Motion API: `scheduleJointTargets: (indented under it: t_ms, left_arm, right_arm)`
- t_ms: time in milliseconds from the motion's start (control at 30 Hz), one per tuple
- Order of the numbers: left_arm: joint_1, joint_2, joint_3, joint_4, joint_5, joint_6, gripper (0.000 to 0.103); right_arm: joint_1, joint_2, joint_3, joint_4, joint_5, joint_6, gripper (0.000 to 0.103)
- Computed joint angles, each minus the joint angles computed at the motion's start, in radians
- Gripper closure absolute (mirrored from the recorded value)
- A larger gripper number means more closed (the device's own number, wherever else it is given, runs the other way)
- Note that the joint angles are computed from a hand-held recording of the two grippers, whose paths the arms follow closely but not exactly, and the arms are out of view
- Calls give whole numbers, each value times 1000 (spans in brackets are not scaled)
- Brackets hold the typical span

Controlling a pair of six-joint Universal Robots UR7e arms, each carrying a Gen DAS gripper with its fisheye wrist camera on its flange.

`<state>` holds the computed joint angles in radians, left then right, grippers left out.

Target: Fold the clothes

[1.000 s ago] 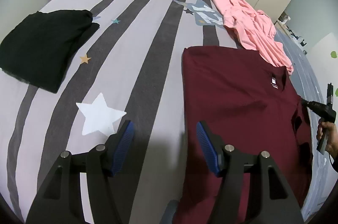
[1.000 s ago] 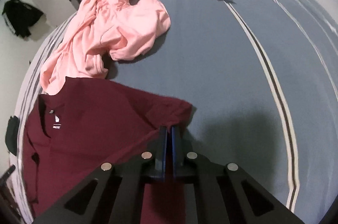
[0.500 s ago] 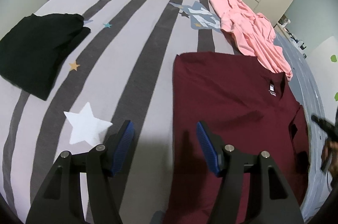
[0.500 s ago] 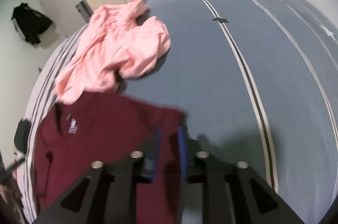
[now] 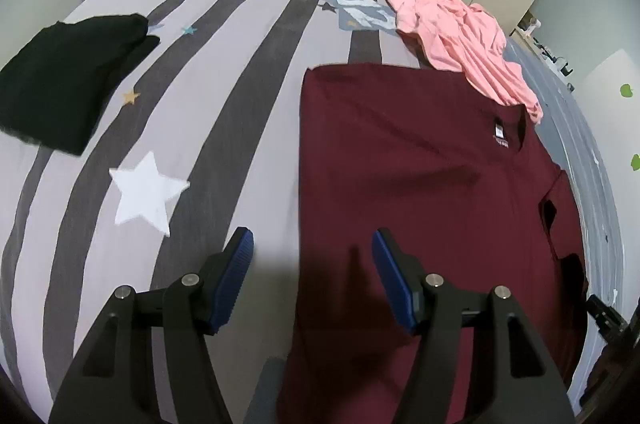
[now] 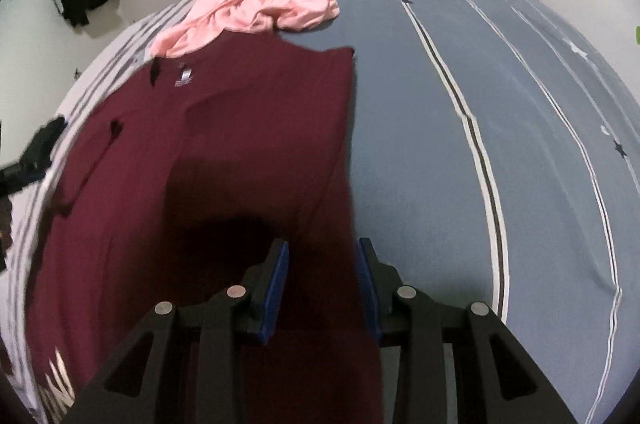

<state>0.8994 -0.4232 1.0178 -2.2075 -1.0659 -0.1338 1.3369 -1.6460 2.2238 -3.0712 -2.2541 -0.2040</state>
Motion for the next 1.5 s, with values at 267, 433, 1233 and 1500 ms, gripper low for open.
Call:
scheduleJointTargets:
  t_ms: [267,433,1233,1500]
  left_arm:
    - [1,-30,47,-9,20,-26,44]
    - [1,-38,57,-20,29,-39,44]
    - [18,86,-148,26,37,9,44]
    - [33,337,-600,212,44,77,44]
  right_arm:
    - [-16,78,-2,-111,-78,-51,75]
    - [-77,-16,26,-48,-37,14,95]
    - [-177,199,-504,212,251,50,64]
    - [-190,317,-671,388,265,82,66]
